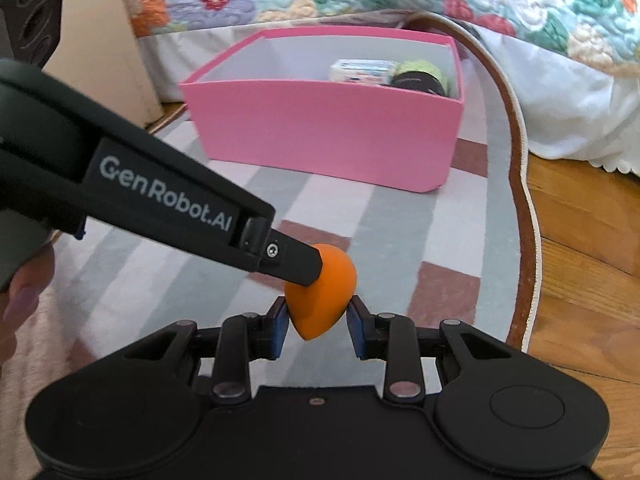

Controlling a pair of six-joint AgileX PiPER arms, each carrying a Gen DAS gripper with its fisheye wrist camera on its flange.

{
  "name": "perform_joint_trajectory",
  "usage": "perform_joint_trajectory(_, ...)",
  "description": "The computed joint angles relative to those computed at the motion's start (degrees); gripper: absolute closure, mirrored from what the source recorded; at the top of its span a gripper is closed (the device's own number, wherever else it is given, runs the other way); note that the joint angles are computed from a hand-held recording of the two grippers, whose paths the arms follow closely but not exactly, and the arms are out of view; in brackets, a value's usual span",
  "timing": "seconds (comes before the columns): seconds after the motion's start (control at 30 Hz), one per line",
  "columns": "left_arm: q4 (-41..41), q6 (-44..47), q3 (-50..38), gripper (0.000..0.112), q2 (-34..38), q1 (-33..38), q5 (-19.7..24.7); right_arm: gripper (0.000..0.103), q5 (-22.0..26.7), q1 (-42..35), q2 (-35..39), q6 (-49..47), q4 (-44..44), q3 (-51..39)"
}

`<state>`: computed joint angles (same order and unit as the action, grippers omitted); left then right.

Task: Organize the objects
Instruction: 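Carry the sponge with the left tool into the pink box and release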

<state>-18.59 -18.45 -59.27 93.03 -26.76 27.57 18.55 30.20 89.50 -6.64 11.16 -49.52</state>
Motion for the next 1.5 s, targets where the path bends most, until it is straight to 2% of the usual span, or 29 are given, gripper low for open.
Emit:
perform_joint_trajectory(0.4, 9.9, -11.8, 1.6, 0.090, -12.2, -2.1, 6.9, 0.067, 10.9, 5.6, -7.0, 5.2, -6.5, -4.6)
perform_joint_trajectory(0.57, 13.8, -14.6, 0.3, 0.090, -16.1, -2.1, 9.5, 0.067, 13.2, 7.4, -8.5, 4.2, -6.8, -8.1)
perform_joint_trajectory(0.87, 14.7, -11.0, -6.5, 0.089, -18.5, 1.7, 15.6, 0.067, 21.2, 9.5, -6.4, 5.3, -8.6, -20.2)
perform_joint_trajectory(1.0, 12.6, -6.9, -10.8, 0.089, -17.1, 5.7, 17.2, 0.067, 24.4, 8.4, -2.5, 2.9, -7.0, -28.2)
perform_joint_trajectory(1.17, 4.3, 4.2, -16.1, 0.088, -12.7, 13.6, 17.3, 0.067, 32.3, 6.6, 6.3, 0.9, -6.3, -43.9)
perform_joint_trajectory(1.33, -3.0, 10.2, -22.4, 0.088, -5.6, 20.6, 18.4, 0.067, 39.2, 4.7, 16.9, 0.7, -5.4, -59.8)
perform_joint_trajectory(1.5, -2.5, 13.4, -30.3, 0.083, 3.8, 22.1, 20.1, 0.067, 43.7, 2.6, 27.7, 0.0, -2.3, -73.8)
